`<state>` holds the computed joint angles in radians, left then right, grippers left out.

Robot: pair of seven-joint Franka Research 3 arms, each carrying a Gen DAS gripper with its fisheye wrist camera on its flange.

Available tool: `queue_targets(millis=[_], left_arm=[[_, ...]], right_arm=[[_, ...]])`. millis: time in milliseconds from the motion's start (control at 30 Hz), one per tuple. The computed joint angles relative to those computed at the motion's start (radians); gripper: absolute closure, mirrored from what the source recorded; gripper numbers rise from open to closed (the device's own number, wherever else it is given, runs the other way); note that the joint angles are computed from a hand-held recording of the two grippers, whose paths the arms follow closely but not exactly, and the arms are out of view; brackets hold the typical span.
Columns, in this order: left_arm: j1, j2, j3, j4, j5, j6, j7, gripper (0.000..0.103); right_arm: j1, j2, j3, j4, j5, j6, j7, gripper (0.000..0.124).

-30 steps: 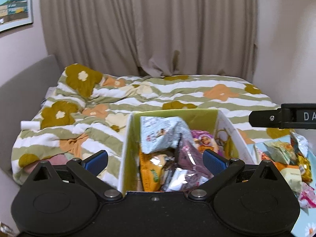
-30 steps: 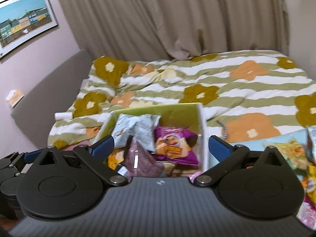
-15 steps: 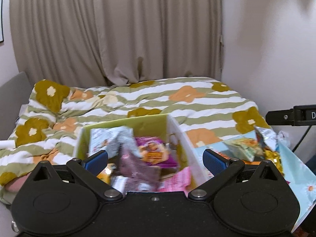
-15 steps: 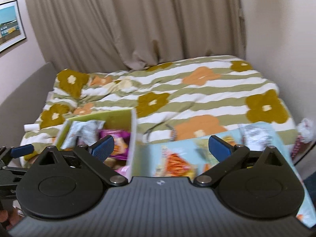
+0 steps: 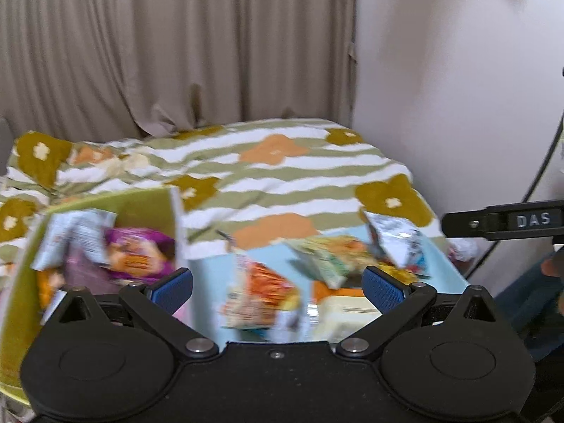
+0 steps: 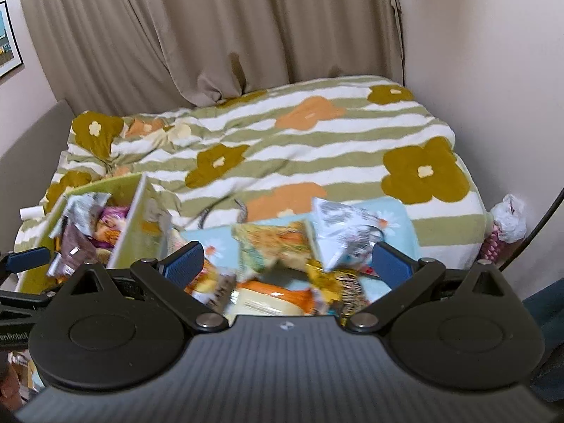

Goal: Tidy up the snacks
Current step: 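Grasp a cream cake pack with the left tool while the right grasps a yellow Pillows bag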

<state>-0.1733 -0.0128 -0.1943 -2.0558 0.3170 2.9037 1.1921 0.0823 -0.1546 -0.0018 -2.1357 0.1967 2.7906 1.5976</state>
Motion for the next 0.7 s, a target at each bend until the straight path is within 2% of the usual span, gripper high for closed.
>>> queue_targets(millis=[167,367,500,600,700], left_arm=[[-0.04,0.124,-0.024,0.097,0.031,-0.055,-0.036,0.0],[-0.092,0.27,-0.022,0.213,0.056,-0.119,-0.041,0.0],[-0.124,0.348,-0.004,0.278,0.082,-0.156,-0.067,0.0],[-0.162,0.387,0.032,0.315,0.148,-0.171,-0.129,0.0],[-0.173,0.418,0.039,0.346,0.176,-0.194,-0.146,0.0]], right_arm=[[0.006,0.053,-0.055,0.019,0.139,-0.034,-0.178,0.021],[-0.024,0.128,-0.07,0.048,0.3,-0.069,-0.323,0.021],[-0.044,0.172,-0.064,0.066,0.356,-0.091,-0.37,0.021],[-0.056,0.207,-0.057,0.089,0.369,-0.111,-0.378,0.021],[-0.066,0.231,-0.052,0.101,0.376,-0.126,-0.383,0.021]])
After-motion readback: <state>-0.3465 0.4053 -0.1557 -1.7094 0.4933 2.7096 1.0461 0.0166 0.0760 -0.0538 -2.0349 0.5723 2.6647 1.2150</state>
